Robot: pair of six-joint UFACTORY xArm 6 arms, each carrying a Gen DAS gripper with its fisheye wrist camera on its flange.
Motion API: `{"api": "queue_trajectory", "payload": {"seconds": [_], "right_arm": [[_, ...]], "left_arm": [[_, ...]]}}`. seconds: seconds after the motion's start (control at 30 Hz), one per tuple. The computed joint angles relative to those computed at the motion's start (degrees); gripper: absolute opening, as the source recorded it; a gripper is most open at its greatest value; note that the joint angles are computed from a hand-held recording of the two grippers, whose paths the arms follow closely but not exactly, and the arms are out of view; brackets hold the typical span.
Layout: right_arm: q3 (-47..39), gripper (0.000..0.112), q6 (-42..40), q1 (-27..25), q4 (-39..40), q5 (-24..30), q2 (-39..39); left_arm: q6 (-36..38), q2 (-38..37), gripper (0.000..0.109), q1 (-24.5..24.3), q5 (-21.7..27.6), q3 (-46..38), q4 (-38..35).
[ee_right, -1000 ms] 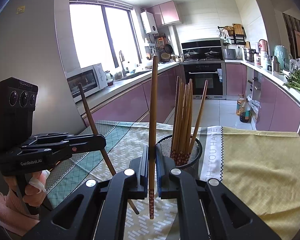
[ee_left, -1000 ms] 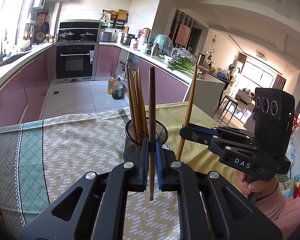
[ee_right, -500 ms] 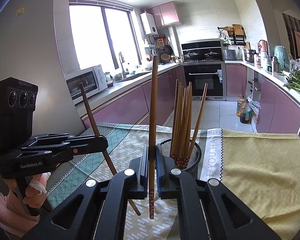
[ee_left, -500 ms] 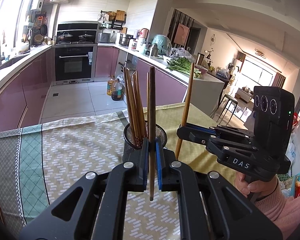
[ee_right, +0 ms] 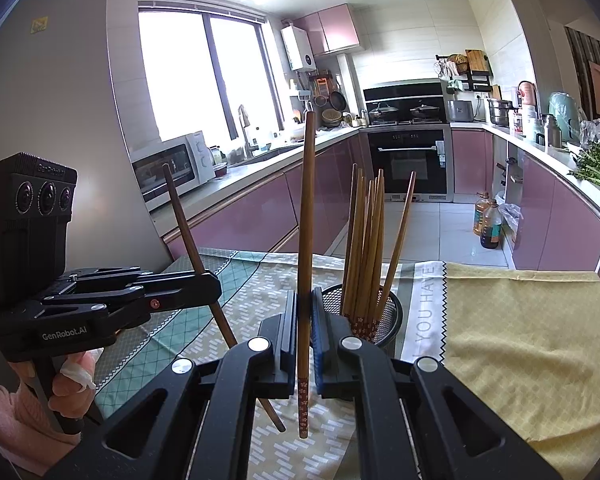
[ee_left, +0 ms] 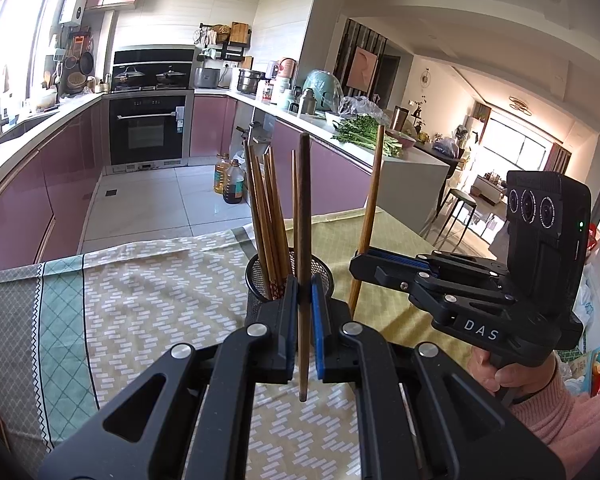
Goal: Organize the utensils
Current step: 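Hold both chopsticks upright and move them over the mesh holder's rim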
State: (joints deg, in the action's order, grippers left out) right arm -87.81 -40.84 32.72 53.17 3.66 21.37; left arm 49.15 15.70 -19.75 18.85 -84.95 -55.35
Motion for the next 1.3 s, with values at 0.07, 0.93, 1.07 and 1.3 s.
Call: {"api": "queue_trajectory", "payload": {"seconds": [0.07, 0.93, 1.07, 1.3], "right_arm": [[-0.13, 0.006, 0.46, -0.06, -0.54, 0.01, 0.06], [-2.38, 0.006, 1.17, -0.26, -1.41, 0.85, 0.92], [-2.54, 0.006, 1.61, -0.28, -1.84, 0.87, 1.03], [-2.36, 0.006, 0.99, -0.28, -1.29, 0.81, 0.89]], "left_arm": [[-0.03, 0.08, 0.007, -0.02, -0.07, -0.12, 0.15], [-1.69, 1.07, 0.007, -0.13, -0.24, -2.09, 2.72], [-2.16, 0.92, 0.007, -0.31, -0.56, -1.87, 3.39], [-2.22, 1.16, 0.007, -0.33, -0.55, -2.22, 3.5]]}}
